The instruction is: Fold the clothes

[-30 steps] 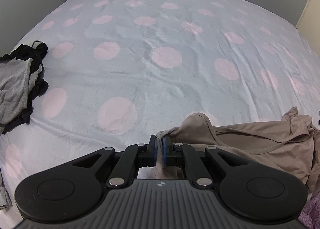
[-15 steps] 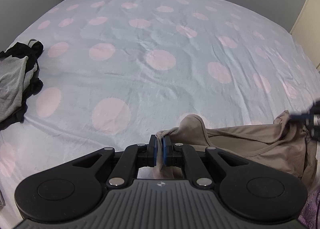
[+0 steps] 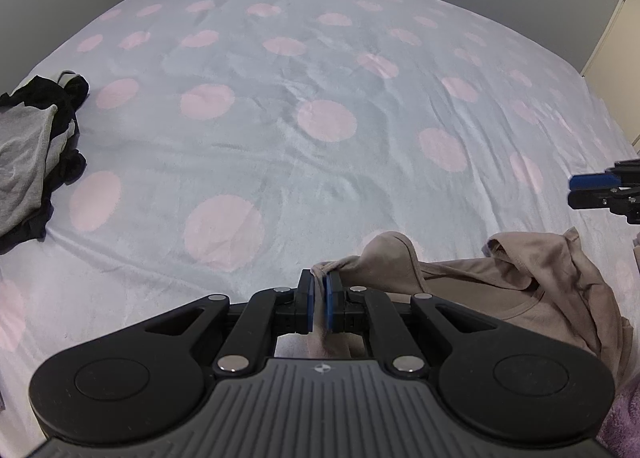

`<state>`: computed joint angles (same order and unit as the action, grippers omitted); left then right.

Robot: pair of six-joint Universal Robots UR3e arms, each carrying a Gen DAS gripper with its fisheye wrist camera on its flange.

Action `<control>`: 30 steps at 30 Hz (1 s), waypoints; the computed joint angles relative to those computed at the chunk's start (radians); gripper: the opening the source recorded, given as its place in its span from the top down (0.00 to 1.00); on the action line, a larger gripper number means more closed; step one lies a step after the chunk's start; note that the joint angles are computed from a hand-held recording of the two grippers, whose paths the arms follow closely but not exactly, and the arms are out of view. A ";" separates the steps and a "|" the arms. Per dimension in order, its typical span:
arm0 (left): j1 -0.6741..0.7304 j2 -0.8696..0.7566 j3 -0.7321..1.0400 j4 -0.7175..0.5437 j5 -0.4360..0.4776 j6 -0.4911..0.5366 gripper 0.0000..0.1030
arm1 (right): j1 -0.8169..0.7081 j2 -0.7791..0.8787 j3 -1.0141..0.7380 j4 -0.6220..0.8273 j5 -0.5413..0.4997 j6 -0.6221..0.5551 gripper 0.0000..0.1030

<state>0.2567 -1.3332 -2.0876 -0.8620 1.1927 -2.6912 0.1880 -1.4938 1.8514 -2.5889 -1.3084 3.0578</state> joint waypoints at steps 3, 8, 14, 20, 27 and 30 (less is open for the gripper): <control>0.005 -0.002 -0.008 -0.002 -0.005 0.002 0.96 | -0.046 -0.048 0.079 0.038 -0.039 -0.018 0.66; 0.019 0.015 -0.012 -0.025 -0.011 0.014 0.96 | -0.143 -0.172 0.280 0.059 0.043 0.003 0.67; 0.023 0.040 -0.015 -0.044 -0.010 0.026 0.96 | -0.141 -0.355 0.431 0.072 0.120 0.022 0.97; 0.019 0.083 -0.028 -0.066 -0.013 0.031 0.96 | 0.101 -0.443 0.359 0.243 0.001 -0.064 0.97; 0.012 0.125 -0.032 -0.101 -0.018 0.040 0.96 | 0.307 -0.368 0.369 0.258 -0.111 -0.060 0.92; 0.015 0.135 -0.029 -0.114 -0.015 0.049 0.96 | 0.299 -0.407 0.372 0.259 -0.105 -0.040 0.89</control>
